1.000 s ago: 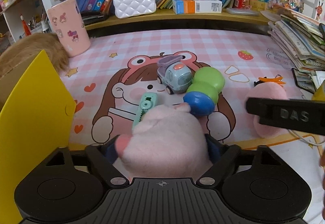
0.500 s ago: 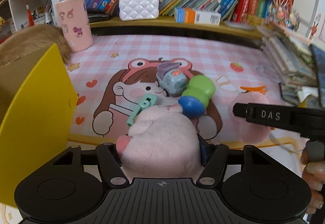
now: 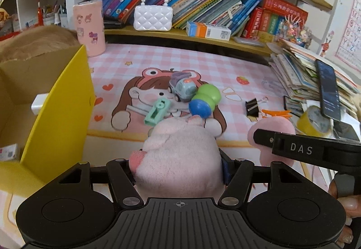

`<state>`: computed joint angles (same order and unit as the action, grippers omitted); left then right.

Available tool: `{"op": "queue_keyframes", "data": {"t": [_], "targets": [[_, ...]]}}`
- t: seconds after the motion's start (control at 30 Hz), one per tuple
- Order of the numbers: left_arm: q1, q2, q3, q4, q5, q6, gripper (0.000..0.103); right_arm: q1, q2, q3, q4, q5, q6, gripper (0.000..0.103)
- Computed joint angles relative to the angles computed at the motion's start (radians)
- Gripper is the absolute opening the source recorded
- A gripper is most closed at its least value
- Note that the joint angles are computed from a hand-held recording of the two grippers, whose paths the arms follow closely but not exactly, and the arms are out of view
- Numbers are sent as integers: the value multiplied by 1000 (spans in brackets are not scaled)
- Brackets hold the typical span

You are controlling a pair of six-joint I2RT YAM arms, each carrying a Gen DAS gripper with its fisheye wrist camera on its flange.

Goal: Organize objects
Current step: 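Grasp the pink plush pig with the left gripper while the right gripper grasps the pink chick, then carry the pink pig and pink chick with both grippers over the yellow box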

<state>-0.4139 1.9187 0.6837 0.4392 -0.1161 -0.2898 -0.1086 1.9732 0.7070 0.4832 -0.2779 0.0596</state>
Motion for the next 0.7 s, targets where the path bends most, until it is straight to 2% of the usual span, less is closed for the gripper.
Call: {"op": "queue_keyframes", "data": {"t": [0.23, 0.4, 0.7], "targets": [[30, -63, -130, 64, 62, 6, 63, 39, -113, -160, 28, 57, 25, 48], [66, -123, -222, 110, 129, 48, 63, 109, -200, -274, 61, 127, 61, 48], [211, -263, -403, 144, 290, 182, 63, 362, -346, -427, 63, 340, 240, 48]]}}
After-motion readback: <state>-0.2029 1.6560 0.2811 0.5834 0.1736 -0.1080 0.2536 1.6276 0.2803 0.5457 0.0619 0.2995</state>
